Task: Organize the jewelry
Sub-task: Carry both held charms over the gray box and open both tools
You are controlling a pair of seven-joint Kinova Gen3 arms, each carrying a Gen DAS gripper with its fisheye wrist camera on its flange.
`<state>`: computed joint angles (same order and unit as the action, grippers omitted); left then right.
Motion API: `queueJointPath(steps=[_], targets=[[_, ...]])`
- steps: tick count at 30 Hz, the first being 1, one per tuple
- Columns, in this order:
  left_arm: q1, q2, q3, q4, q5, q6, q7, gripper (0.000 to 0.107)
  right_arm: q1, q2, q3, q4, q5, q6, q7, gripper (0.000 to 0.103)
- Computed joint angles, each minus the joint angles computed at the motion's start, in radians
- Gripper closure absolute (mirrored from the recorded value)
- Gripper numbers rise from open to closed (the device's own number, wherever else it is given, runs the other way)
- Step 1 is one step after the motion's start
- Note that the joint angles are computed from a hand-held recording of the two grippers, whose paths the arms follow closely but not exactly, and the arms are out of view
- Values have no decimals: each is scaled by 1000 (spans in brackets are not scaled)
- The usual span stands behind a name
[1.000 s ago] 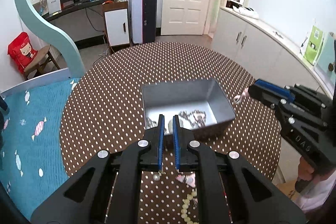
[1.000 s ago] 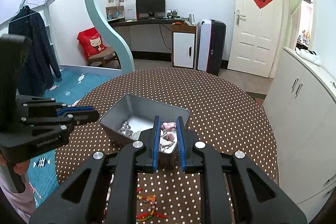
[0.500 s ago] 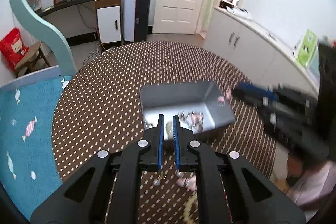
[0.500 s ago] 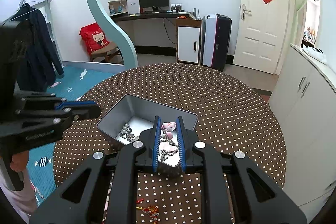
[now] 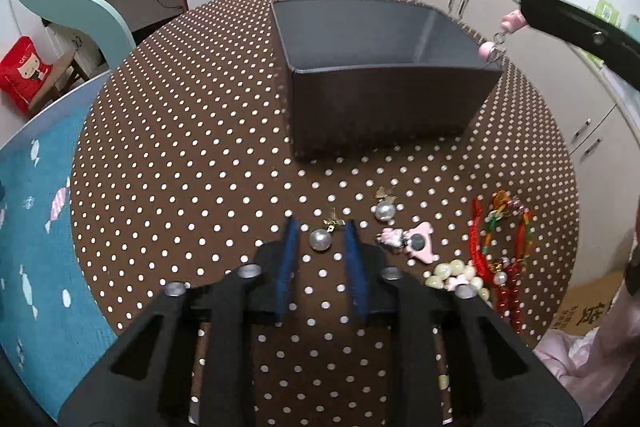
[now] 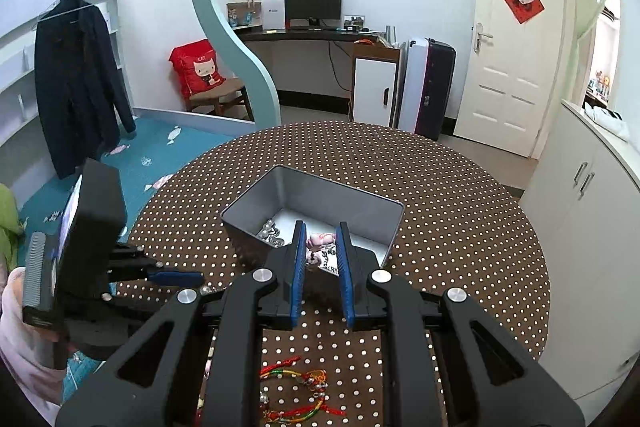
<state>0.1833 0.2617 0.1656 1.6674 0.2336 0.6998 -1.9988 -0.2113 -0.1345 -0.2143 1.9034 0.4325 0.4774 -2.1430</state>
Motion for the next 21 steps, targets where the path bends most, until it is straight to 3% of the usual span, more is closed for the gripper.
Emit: queueJointPath(steps=[1,8,11,21], targets=[[0,0,0,1,-2,1,-2,96,1,-1,-3,1,4,1,-6,89],[-20,-35,0,3,29,-10,-7,97,-5,10,-3,-21,22,25,-27,89],[-48,-68,13,-12,99,-15,-57,97,-8,15,10,-40,12,27,-12,89],[-12,-26,28,-182,156,-13,-83,96,0,57,68,-79,-52,6,48,89]])
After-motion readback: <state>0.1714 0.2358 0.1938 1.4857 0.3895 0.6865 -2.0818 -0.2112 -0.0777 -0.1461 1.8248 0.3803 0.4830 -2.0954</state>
